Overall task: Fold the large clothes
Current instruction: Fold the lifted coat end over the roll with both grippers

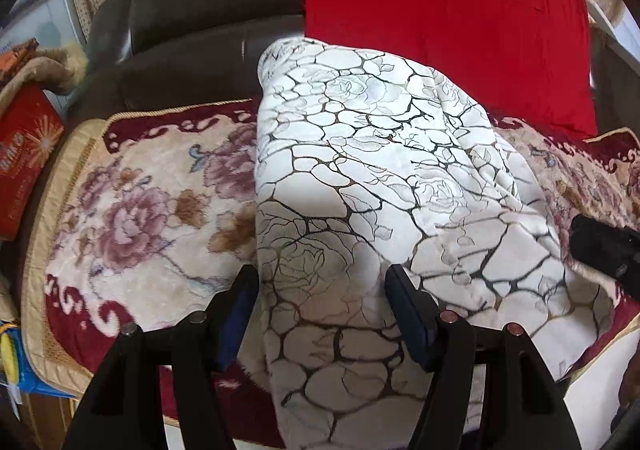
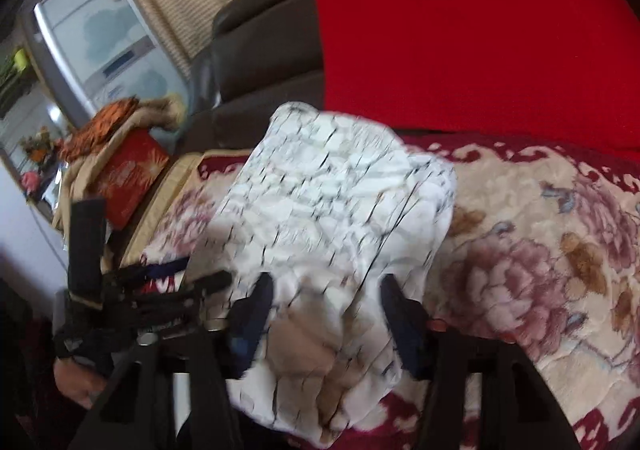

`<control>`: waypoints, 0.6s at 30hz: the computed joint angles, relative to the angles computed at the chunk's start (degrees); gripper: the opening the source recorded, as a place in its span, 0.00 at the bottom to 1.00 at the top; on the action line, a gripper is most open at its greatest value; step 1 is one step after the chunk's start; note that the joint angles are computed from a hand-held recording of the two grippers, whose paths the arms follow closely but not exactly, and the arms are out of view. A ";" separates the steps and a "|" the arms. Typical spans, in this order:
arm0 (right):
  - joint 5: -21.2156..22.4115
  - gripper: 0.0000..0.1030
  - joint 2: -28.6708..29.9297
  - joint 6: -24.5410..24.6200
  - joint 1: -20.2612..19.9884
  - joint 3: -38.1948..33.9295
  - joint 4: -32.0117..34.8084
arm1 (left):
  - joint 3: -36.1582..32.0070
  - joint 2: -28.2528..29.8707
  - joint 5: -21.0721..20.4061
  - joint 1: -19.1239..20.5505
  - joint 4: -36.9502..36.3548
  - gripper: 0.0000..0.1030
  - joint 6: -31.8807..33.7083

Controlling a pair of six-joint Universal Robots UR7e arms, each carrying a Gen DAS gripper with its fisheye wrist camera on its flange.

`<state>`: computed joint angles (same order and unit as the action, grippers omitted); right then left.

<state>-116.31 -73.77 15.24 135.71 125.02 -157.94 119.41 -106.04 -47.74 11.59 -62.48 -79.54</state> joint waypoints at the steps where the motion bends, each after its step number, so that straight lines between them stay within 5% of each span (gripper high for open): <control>1: -0.44 0.48 0.32 0.12 0.27 0.00 0.77 | -0.24 -0.01 -0.13 -0.65 1.53 0.66 -1.00; 9: 0.17 0.47 2.90 2.12 -4.37 4.24 1.40 | 1.84 -2.89 -2.44 -2.83 4.83 0.79 -5.66; 13: 0.01 0.49 3.56 -1.43 -5.17 6.78 -4.46 | 4.33 -3.86 -1.69 -1.60 1.58 0.85 -2.80; 18: -0.23 0.49 3.91 0.07 -5.19 6.95 -4.55 | 6.30 -3.82 -0.02 -0.11 -0.52 0.93 -0.10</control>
<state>-116.54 -69.86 15.31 130.53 131.97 -162.49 125.72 -109.86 -47.75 11.48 -63.00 -79.64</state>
